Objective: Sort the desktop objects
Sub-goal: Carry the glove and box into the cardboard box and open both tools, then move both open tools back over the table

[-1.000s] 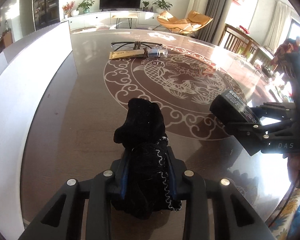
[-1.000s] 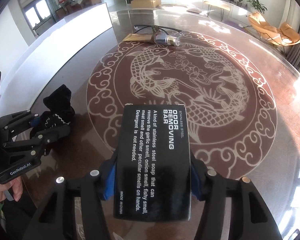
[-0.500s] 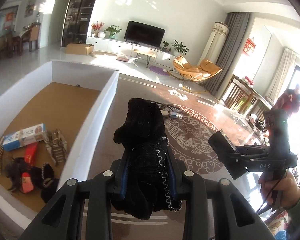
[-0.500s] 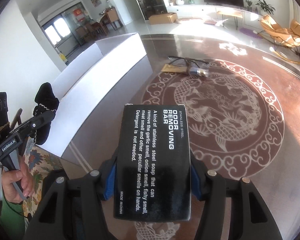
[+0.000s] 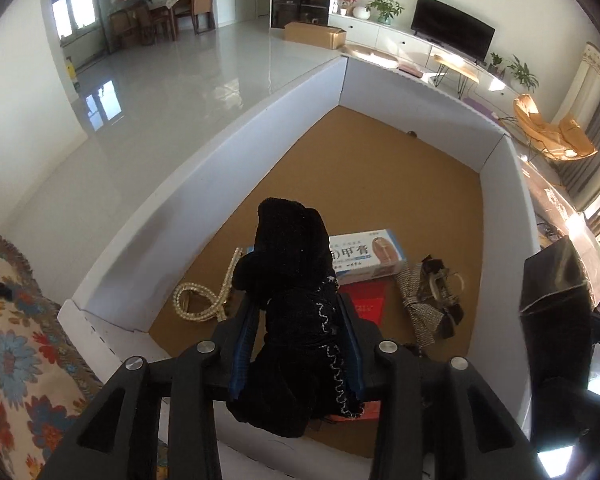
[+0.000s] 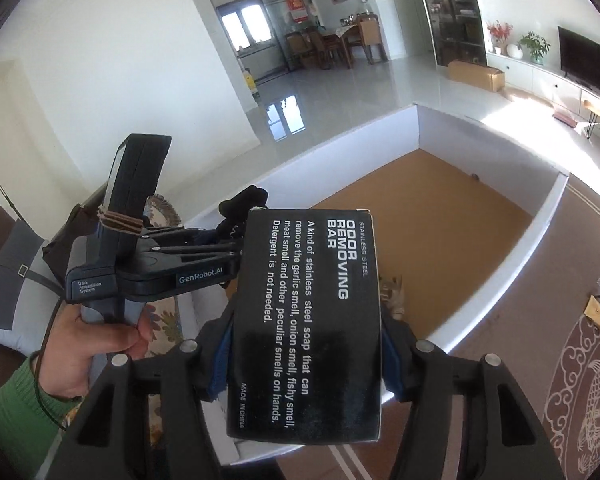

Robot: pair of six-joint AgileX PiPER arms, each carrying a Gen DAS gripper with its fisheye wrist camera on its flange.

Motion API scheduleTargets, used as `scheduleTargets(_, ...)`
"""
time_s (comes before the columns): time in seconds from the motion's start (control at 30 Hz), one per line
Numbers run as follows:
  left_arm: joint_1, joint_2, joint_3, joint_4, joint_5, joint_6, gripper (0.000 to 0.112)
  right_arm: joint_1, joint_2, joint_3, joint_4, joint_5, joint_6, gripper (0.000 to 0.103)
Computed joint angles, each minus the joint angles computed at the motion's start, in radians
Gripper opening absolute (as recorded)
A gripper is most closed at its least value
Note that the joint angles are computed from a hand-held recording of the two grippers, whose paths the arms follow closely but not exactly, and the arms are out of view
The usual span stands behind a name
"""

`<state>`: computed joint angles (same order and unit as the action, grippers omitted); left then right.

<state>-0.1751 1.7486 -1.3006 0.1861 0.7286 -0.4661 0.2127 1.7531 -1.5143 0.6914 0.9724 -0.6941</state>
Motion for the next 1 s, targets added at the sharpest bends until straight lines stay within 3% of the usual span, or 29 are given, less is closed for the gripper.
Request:
scheduleTargets(0.03,0.004,0.002,0.019,0.005,-0.009,-0.012,0.063,0.031,0.023,0.003,-0.024,-0.027,0.024,0.066)
scheduleTargets(0.1,-0.008,-0.04,0.109,0.047,-0.083,-0.07,0.076,0.049,0.034,0.043,-0.018,-0.067,0.02,0.078)
scheduleTargets(0.27,-0.137,-0.181,0.281,0.253,-0.199,-0.315,0.077,-0.121,-0.141,0.329,0.214,-0.121,-0.306,0.096)
scheduleTargets(0.37,-0.278,-0.224,0.275,0.354,-0.18,-0.423,0.077,-0.329,-0.253,0.501,0.303,-0.123,-0.556,0.103)
scheduleTargets(0.47,-0.434,-0.204,0.198,0.375,-0.166,-0.43,0.078,-0.566,-0.247,0.578,0.282,-0.114,-0.722,0.103)
scheduleTargets(0.6,-0.606,-0.056,0.006,0.243,-0.162,-0.277,0.1,-0.795,-0.098,0.508,0.121,-0.164,-0.737,0.103)
scheduleTargets(0.73,-0.689,0.204,-0.243,0.14,-0.096,-0.187,0.1,-0.946,0.045,0.365,0.02,-0.159,-0.681,0.103)
scheduleTargets(0.87,-0.705,0.484,-0.524,0.191,0.065,-0.267,0.1,-1.023,0.079,0.337,0.015,-0.161,-0.684,0.103)
scheduleTargets(0.97,-0.696,0.595,-0.645,0.218,0.15,-0.319,0.101,-1.037,0.08,0.363,0.029,-0.176,-0.691,0.103)
scheduleTargets(1.0,-0.685,0.596,-0.639,0.216,0.129,-0.326,0.101,-1.041,0.073,0.39,0.074,-0.198,-0.741,0.103)
